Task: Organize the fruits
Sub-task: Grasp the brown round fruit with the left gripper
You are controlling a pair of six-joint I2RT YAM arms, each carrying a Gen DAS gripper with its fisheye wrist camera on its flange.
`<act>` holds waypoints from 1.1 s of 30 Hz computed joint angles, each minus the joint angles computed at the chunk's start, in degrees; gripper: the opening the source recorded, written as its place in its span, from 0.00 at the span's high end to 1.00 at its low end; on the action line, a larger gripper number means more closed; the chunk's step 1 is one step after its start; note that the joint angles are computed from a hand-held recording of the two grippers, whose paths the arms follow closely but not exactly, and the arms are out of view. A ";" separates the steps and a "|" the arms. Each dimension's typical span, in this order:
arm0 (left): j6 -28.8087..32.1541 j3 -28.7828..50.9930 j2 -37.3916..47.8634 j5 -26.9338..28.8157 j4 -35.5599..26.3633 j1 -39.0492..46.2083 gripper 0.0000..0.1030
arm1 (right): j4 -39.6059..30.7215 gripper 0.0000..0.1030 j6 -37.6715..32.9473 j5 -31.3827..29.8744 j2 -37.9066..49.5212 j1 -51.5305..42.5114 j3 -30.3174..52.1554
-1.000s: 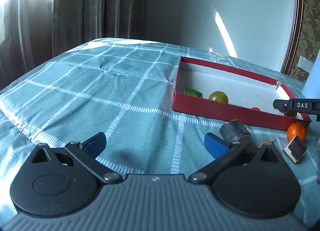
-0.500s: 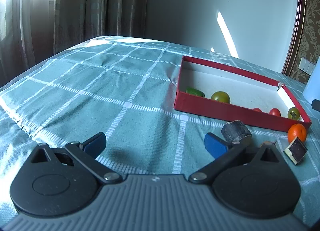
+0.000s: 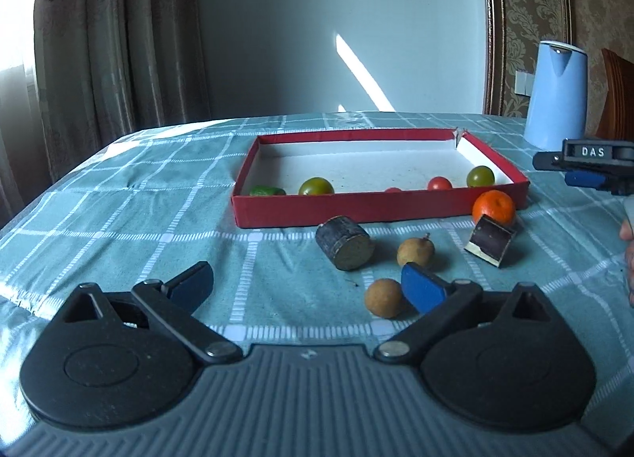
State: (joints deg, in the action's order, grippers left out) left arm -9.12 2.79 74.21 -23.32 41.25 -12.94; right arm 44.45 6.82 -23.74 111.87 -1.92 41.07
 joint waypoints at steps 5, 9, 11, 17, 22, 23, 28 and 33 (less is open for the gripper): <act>-0.43 2.91 3.04 0.41 -2.06 -3.25 0.12 | 0.53 0.35 -0.15 -0.78 -0.33 0.16 -0.60; 0.53 5.37 6.61 1.83 -2.93 -3.88 0.23 | 1.05 0.35 0.18 -0.96 -0.30 0.12 -0.75; 0.22 6.09 7.40 2.83 -3.77 -3.50 0.34 | 1.10 0.35 0.30 -1.25 -0.30 0.03 -0.75; -0.69 7.21 9.04 7.59 -5.33 -0.58 0.73 | 1.84 0.35 0.36 -1.65 -0.34 -0.06 -1.07; -0.42 6.91 8.57 7.33 -5.24 -1.08 0.76 | 2.04 0.35 0.30 -1.97 -0.29 -0.23 -1.08; -0.45 6.94 8.30 7.14 -5.60 -1.26 0.77 | 2.12 0.35 0.41 -2.00 -0.31 -0.27 -1.11; -0.17 6.96 2.91 6.05 -8.83 -2.18 0.77 | 2.92 0.35 0.89 -2.39 -0.43 -0.39 -1.49; 2.77 12.88 1.48 5.30 -12.34 -0.65 0.77 | 3.19 0.35 1.05 -2.77 -0.35 -0.39 -1.52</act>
